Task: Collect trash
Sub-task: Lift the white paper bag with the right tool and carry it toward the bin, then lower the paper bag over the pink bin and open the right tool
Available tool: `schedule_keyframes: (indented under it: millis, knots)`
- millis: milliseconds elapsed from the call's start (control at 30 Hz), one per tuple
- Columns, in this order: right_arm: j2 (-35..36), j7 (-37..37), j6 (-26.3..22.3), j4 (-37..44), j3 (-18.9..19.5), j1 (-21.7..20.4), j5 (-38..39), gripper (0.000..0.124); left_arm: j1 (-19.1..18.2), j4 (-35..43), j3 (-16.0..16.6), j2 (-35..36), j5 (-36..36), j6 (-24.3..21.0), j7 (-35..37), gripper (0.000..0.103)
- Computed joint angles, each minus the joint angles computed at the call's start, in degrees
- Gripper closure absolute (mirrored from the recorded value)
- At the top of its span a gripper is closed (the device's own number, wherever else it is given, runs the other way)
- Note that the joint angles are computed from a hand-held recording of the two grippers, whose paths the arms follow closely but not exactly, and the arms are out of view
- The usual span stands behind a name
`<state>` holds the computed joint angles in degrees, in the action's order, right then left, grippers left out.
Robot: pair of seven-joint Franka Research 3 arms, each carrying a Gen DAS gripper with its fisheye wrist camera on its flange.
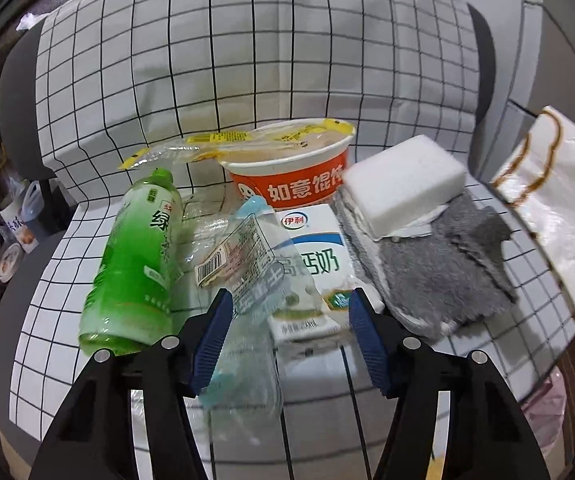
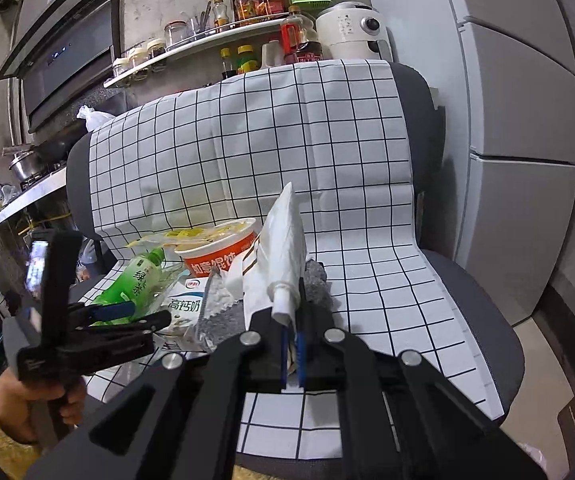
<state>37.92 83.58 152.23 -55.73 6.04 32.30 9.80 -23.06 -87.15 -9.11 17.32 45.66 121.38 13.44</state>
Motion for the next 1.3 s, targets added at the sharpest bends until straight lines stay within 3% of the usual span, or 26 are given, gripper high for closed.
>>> schedule_keyframes:
  millis: [167,333,400,467,600,900,1100,1300]
  knots:
    - [1.1,-0.3,-0.7,1.1,0.3,-0.3,0.6,0.121,-0.7,1.9,0.8,2.1,1.6,-2.5,0.3,0.05]
    - [0.7,-0.4,-0.3,0.1,0.5,-0.4,1.3,0.121,-0.4,-2.4,1.3,-1.3,4.9,0.2,-3.5,0.085]
    - [0.4,-0.3,0.1,-0.3,0.5,-0.4,1.3,0.121,0.2,-6.4,1.1,-4.8,7.4,3.7,-7.1,0.096]
    - [-0.3,-0.2,0.8,-1.2,0.6,-0.5,1.6,0.121,0.9,-10.8,0.4,-9.3,11.3,8.0,-11.8,0.101]
    - [-2.1,0.4,1.8,-3.3,0.8,-0.6,2.2,0.121,1.9,-13.5,-2.5,-13.9,17.3,9.6,-15.3,0.102]
    - [-10.2,5.8,5.7,-14.2,-2.1,0.4,-1.2,0.121,1.5,-14.8,-6.6,-15.4,24.4,11.7,-19.1,0.102]
    - [-16.9,14.9,7.7,-24.3,-6.4,2.1,-9.4,0.121,0.5,-11.9,-6.4,-11.0,27.4,20.9,-21.3,0.102]
    - [-26.3,33.5,8.5,-37.6,-13.6,4.4,-27.1,0.12,-3.2,-2.2,-4.2,-0.5,27.4,30.2,-17.8,0.102]
